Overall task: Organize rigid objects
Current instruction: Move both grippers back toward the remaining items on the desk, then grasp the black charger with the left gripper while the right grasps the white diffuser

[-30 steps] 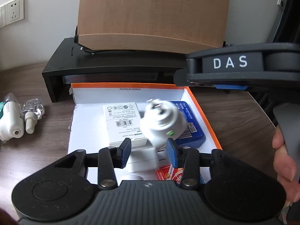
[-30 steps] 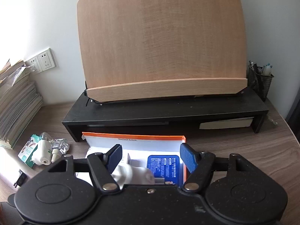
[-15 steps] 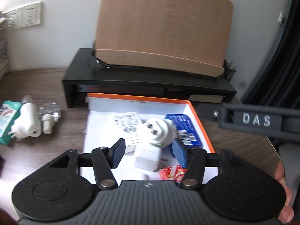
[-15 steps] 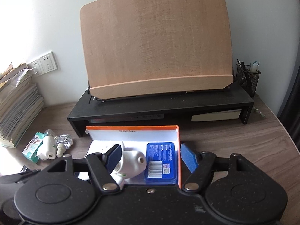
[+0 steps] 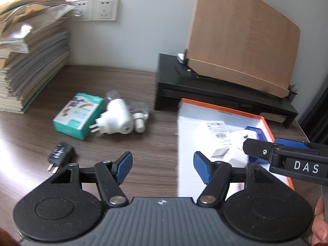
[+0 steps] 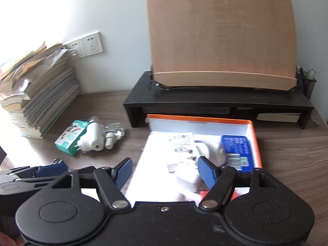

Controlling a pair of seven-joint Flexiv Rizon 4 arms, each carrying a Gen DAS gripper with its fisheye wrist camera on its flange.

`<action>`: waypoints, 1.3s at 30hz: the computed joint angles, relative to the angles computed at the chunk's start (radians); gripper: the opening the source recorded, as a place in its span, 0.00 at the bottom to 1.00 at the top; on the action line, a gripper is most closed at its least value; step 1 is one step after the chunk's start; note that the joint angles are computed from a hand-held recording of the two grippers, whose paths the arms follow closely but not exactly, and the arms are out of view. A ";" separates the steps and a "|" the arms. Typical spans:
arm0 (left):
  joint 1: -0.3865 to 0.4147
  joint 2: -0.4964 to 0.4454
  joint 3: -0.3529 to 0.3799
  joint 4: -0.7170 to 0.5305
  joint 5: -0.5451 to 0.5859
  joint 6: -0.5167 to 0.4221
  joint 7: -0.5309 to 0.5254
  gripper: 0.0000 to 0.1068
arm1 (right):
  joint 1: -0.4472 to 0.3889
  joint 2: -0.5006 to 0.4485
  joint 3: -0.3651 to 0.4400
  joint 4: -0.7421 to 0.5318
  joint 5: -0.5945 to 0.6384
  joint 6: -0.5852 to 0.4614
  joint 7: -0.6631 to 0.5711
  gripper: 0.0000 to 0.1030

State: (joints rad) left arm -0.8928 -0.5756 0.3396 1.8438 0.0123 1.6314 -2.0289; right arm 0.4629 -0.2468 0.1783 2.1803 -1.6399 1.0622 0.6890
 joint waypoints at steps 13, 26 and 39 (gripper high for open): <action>0.011 0.069 0.070 0.108 0.015 0.023 -0.015 0.64 | 0.105 -0.121 -0.016 -0.144 0.062 -0.003 -0.083 0.81; 0.059 0.070 0.064 0.151 -0.015 0.046 0.025 0.71 | 0.157 -0.186 -0.048 -0.217 0.115 0.017 -0.139 0.81; 0.174 -0.020 0.005 0.117 -0.061 0.048 0.175 0.68 | 0.182 -0.259 -0.088 -0.272 0.194 0.067 -0.199 0.81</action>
State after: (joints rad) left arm -0.7183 -0.5955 0.3442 1.9608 -0.0488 1.6796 -1.8537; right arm 0.6450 -0.5054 0.0901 1.9079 -1.4456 1.1291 0.4896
